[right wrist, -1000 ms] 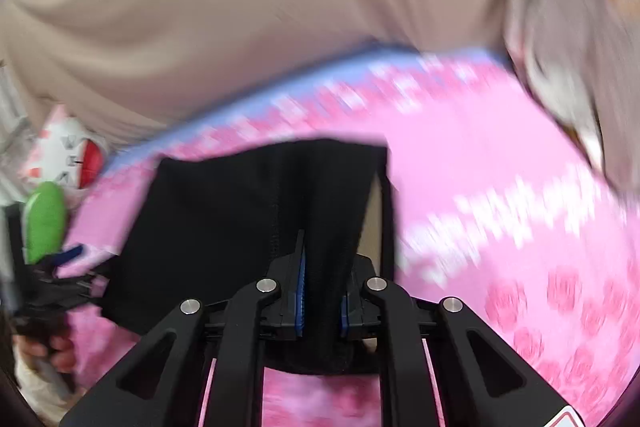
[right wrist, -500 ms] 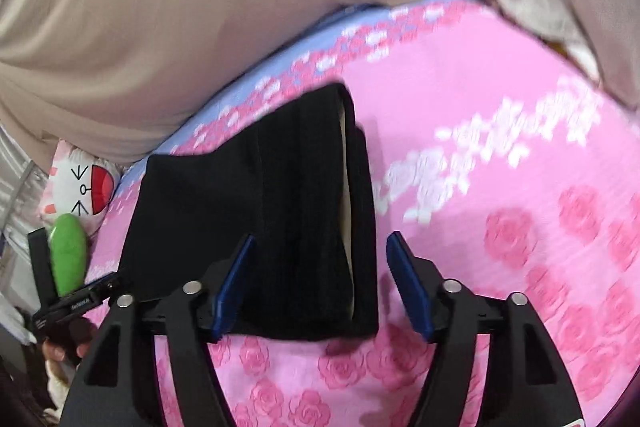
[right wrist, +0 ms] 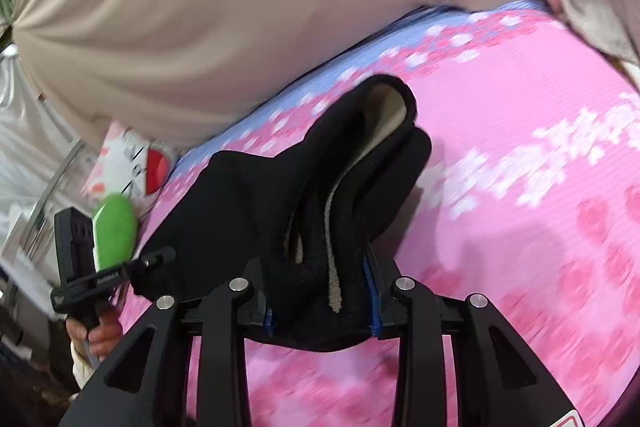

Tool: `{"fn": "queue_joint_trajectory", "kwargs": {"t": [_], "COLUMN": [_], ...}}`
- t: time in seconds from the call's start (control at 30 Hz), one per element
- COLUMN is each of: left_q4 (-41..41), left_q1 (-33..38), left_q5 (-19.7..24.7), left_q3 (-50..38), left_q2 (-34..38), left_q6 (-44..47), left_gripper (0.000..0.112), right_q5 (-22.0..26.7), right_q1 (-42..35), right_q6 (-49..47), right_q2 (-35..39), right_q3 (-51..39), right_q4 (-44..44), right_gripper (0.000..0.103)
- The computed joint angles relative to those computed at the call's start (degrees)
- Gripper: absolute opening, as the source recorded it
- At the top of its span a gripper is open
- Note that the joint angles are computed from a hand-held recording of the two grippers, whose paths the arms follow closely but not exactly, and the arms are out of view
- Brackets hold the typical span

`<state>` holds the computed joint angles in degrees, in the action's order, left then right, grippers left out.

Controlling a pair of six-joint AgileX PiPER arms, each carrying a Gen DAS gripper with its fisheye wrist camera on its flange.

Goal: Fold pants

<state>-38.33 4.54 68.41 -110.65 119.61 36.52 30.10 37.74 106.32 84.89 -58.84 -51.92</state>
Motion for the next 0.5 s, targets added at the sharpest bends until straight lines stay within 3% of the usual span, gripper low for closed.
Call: {"fn": "queue_joint_trajectory", "kwargs": {"t": [0.07,0.1,0.2,0.23,0.3,0.33,0.37,0.4,0.43,0.5], "left_q4": [2.5,3.9,5.5,5.6,5.7,6.1,6.7,6.5,7.3,8.3], "left_q1": [1.5,1.7,2.7,2.7,2.1,1.4,0.6,-0.2,-1.1,-2.7], "left_q5": [0.8,0.5,-3.5,-6.3,-14.8,-20.0,-23.0,-23.6,-22.0,-18.0], "left_q3": [2.1,3.2,9.2,11.7,17.4,20.1,20.8,19.8,17.6,13.0], "left_q2": [-0.1,-0.1,-1.9,-4.8,-11.2,-14.5,-16.1,-15.7,-14.4,-10.4], "left_q6": [1.0,1.1,3.1,4.5,6.8,7.8,6.9,6.3,4.6,2.0], "left_gripper": [0.025,0.028,0.034,0.034,0.034,0.037,0.039,0.045,0.048,0.048], "right_q5": [-1.5,-0.6,7.4,12.8,24.3,27.7,28.9,27.7,24.3,20.6], "right_q1": [1.2,1.6,5.4,7.3,11.2,12.4,12.1,11.2,9.3,5.3], "right_q6": [-1.1,-3.0,3.5,4.8,0.4,-5.2,-10.9,-16.7,-22.4,-33.8], "right_q2": [3.7,5.7,7.1,6.2,5.8,7.4,9.1,11.8,15.3,22.3], "right_q3": [-0.6,-1.4,-1.7,-3.0,-9.0,-14.6,-19.4,-25.1,-30.2,-39.0], "right_q4": [3.0,5.7,4.0,4.2,1.7,1.0,2.5,4.1,7.0,15.4], "right_gripper": [0.041,0.054,0.058,0.058,0.048,0.031,0.021,0.017,0.007,0.002]}}
